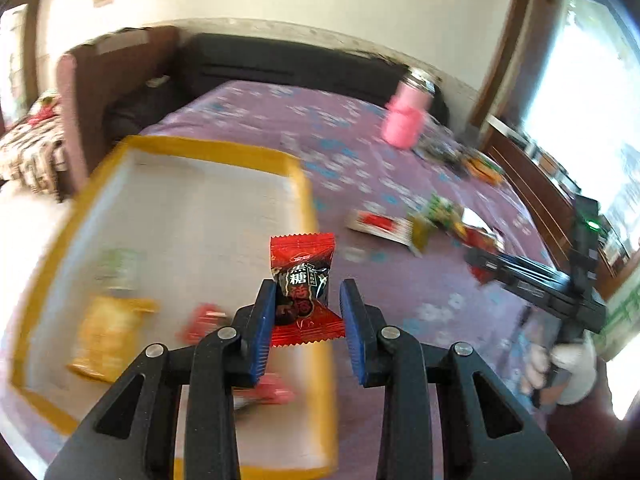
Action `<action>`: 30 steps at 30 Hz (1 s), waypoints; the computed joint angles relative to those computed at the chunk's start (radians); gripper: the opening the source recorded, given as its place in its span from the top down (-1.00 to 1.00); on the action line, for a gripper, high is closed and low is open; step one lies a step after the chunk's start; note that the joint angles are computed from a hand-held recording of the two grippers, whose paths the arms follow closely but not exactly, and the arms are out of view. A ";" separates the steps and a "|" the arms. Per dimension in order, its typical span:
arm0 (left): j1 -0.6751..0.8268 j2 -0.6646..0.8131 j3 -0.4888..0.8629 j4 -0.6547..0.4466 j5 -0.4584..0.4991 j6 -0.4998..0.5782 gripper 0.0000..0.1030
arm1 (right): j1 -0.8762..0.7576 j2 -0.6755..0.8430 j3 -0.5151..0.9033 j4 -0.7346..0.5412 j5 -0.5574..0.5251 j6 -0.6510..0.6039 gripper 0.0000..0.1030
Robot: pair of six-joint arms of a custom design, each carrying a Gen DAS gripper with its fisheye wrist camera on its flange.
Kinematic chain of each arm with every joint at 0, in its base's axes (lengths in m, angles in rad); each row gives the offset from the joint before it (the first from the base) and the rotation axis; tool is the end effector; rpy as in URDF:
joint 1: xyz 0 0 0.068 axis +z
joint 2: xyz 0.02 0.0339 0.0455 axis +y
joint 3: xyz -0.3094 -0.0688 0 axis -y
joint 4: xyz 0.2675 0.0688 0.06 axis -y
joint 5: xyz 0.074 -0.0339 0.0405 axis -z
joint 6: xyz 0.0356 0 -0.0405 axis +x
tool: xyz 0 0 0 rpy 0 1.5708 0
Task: Organize snacks
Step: 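Carry both candies over the tray and open both grippers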
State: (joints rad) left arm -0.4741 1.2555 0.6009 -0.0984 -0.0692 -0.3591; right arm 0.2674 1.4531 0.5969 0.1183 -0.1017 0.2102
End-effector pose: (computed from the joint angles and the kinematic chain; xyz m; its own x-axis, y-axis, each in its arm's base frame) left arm 0.2260 -0.1132 0.2175 -0.7139 -0.0277 -0.6997 0.1706 0.9622 -0.2122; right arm 0.2741 0.0789 0.1844 -0.7045 0.0222 -0.7093 -0.1925 0.9560 0.2212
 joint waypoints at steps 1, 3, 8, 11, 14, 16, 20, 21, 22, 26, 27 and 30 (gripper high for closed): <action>0.036 -0.015 -0.008 -0.005 0.006 0.014 0.42 | 0.023 -0.017 0.012 -0.024 -0.010 0.018 0.37; 0.134 -0.027 -0.022 -0.006 0.046 0.042 0.42 | 0.077 -0.028 0.046 -0.064 -0.017 0.041 0.38; 0.291 0.046 0.003 0.001 0.110 0.106 0.42 | 0.248 0.076 0.225 -0.172 -0.048 0.096 0.38; 0.361 0.118 0.044 -0.008 0.137 0.143 0.42 | 0.324 0.167 0.330 -0.213 -0.069 0.129 0.38; 0.404 0.182 0.083 -0.018 0.164 0.168 0.42 | 0.401 0.271 0.441 -0.250 -0.071 0.149 0.38; 0.414 0.196 0.089 -0.023 0.170 0.178 0.42 | 0.446 0.347 0.523 -0.286 -0.046 0.148 0.39; 0.443 0.225 0.099 -0.025 0.215 0.184 0.41 | 0.491 0.463 0.644 -0.337 -0.022 0.159 0.39; 0.456 0.232 0.099 -0.023 0.235 0.182 0.40 | 0.496 0.473 0.654 -0.341 -0.015 0.159 0.38; 0.465 0.236 0.100 -0.022 0.250 0.179 0.40 | 0.503 0.493 0.677 -0.351 -0.002 0.158 0.37; 0.514 0.240 0.103 -0.032 0.335 0.164 0.36 | 0.498 0.510 0.687 -0.330 -0.017 0.184 0.25; 0.524 0.237 0.102 -0.039 0.350 0.156 0.30 | 0.491 0.504 0.682 -0.329 -0.030 0.183 0.17; 0.531 0.187 0.088 -0.063 0.353 0.131 0.11 | 0.480 0.453 0.628 -0.290 -0.032 0.201 0.15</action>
